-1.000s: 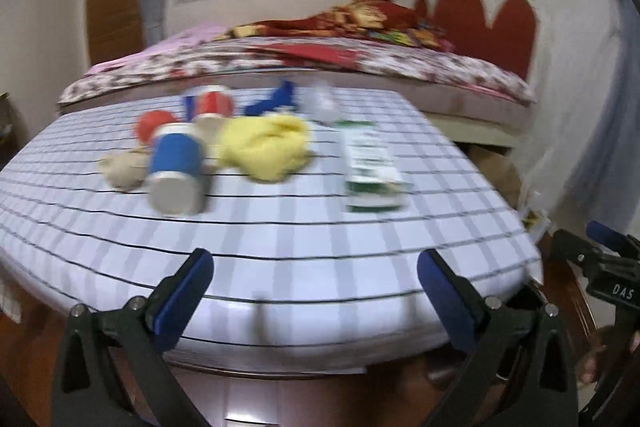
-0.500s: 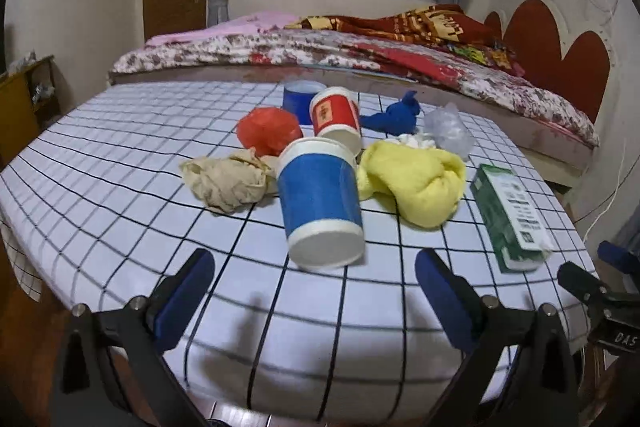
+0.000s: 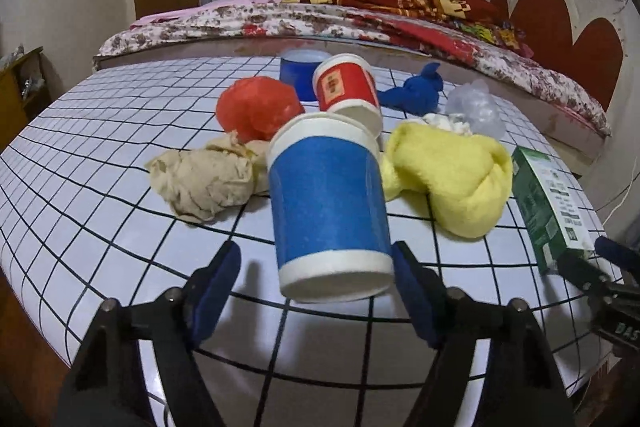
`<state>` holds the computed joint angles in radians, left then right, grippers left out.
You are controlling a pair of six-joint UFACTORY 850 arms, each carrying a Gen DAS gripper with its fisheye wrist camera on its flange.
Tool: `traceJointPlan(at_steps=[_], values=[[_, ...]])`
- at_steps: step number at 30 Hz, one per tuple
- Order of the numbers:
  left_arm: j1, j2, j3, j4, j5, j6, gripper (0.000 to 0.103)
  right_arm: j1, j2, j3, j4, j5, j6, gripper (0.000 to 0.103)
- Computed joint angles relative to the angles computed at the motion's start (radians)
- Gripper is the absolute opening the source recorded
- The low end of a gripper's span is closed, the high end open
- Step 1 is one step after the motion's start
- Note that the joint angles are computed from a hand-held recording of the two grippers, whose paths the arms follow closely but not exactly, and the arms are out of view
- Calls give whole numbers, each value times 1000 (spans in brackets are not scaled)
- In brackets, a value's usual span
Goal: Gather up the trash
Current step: 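Grasp the blue-and-white paper cup with the left gripper while the right gripper grasps the green-and-white milk carton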
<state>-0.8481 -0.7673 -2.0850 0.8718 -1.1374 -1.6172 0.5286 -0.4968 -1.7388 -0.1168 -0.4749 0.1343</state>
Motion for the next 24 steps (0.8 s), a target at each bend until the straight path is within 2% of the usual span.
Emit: traceJointPlan(at_steps=[4, 7, 10, 11, 12, 13, 17, 20, 24], values=[[2, 6, 9, -1, 6, -4, 77, 12, -52, -73, -12, -54, 21, 87], [7, -5, -13, -2, 0, 11, 77, 18, -95, -132, -106, -85, 131, 87], [19, -9, -19, -14, 12, 19, 77, 13, -122, -172, -121, -100, 159, 87], [21, -9, -20, -16, 16, 20, 77, 11, -124, -174, -111, -95, 142, 84], [23, -5, -12, -18, 28, 19, 66, 6, -118, -166, -78, -84, 102, 56], [25, 11, 15, -19, 65, 19, 56, 2, -108, -151, -67, -74, 80, 56], [5, 38, 58, 28, 84, -2, 56, -11, -32, -42, -40, 10, 22, 55], [-20, 53, 76, 67, 72, -28, 55, -30, 48, 65, 72, 107, -103, 55], [-52, 50, 58, 92, 63, -35, 55, -56, 145, 178, 243, 174, -290, 55]])
